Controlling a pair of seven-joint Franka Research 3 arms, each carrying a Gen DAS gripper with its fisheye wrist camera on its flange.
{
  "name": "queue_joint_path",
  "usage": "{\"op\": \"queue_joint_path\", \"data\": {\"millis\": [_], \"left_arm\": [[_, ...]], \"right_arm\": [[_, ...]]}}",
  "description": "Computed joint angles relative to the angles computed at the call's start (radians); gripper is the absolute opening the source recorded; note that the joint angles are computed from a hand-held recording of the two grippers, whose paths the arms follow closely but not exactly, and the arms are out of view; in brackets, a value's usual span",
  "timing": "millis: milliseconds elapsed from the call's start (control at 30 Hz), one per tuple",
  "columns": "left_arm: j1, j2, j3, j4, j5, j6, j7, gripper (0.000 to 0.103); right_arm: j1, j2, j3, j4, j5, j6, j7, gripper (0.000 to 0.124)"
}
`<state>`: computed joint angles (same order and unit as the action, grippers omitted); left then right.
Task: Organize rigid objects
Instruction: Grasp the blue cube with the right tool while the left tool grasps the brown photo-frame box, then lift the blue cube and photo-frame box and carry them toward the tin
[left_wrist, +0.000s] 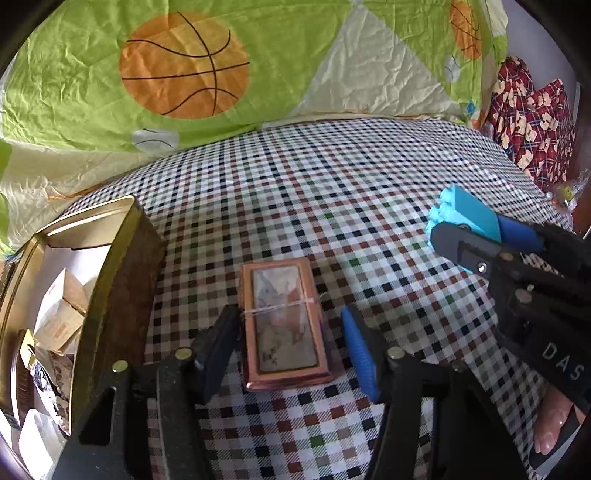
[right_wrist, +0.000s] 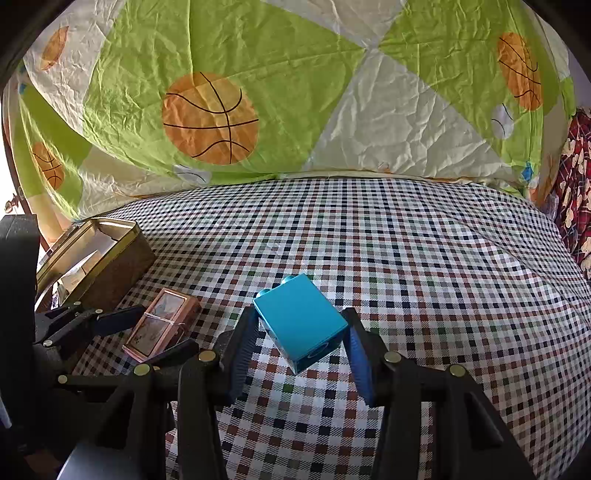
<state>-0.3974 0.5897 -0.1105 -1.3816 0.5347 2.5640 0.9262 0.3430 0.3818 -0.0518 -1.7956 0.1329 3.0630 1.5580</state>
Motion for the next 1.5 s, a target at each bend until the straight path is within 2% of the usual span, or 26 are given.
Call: {"op": "queue_joint_path", "data": {"millis": [33,100,200,467,633,800,933,1133,1500], "left_arm": [[0.000,-0.001,0.000,-0.003,0.000,0.004,-0.001,0.046],[0.001,-0.003,-0.001,-0.008,0.000,0.012,-0.001,0.046],[0.003,-0.015,0.005,-0.029,0.002,0.043,-0.021,0.046],[-0.027,-0.073,0.061,-0.112,0.134,0.136,-0.157,0.046],[-0.066,-0.113,0.118,-0.158,0.286,0.176,-0.330,0.046],[-0.096,-0.162,0.163,-0.212,0.503,0.202,-0.562,0.046],[-0.104,-0.201,0.179,-0.250,0.675,0.213,-0.744,0.046],[-0.075,-0.233,0.143,-0.276,0.821,0.201,-0.883,0.046],[0.010,-0.282,0.042,-0.329,0.992,0.181,-1.041,0.046]], "right_arm": [[0.006,-0.001,-0.005,-0.005,-0.004,0.010,0.002,0.049],[0.017,-0.008,-0.016,-0.020,-0.010,0.035,0.006,0.049],[0.000,-0.017,0.009,-0.041,0.008,0.079,-0.020,0.049],[-0.018,-0.030,0.043,-0.068,0.061,0.144,-0.092,0.049],[0.017,-0.039,0.012,-0.089,0.091,0.191,-0.109,0.049],[-0.001,-0.052,0.039,-0.116,0.127,0.239,-0.138,0.049],[0.021,-0.059,0.025,-0.136,0.162,0.287,-0.165,0.049],[0.059,-0.066,0.006,-0.159,0.233,0.358,-0.230,0.049],[0.023,-0.076,0.074,-0.192,0.289,0.450,-0.304,0.049]]}}
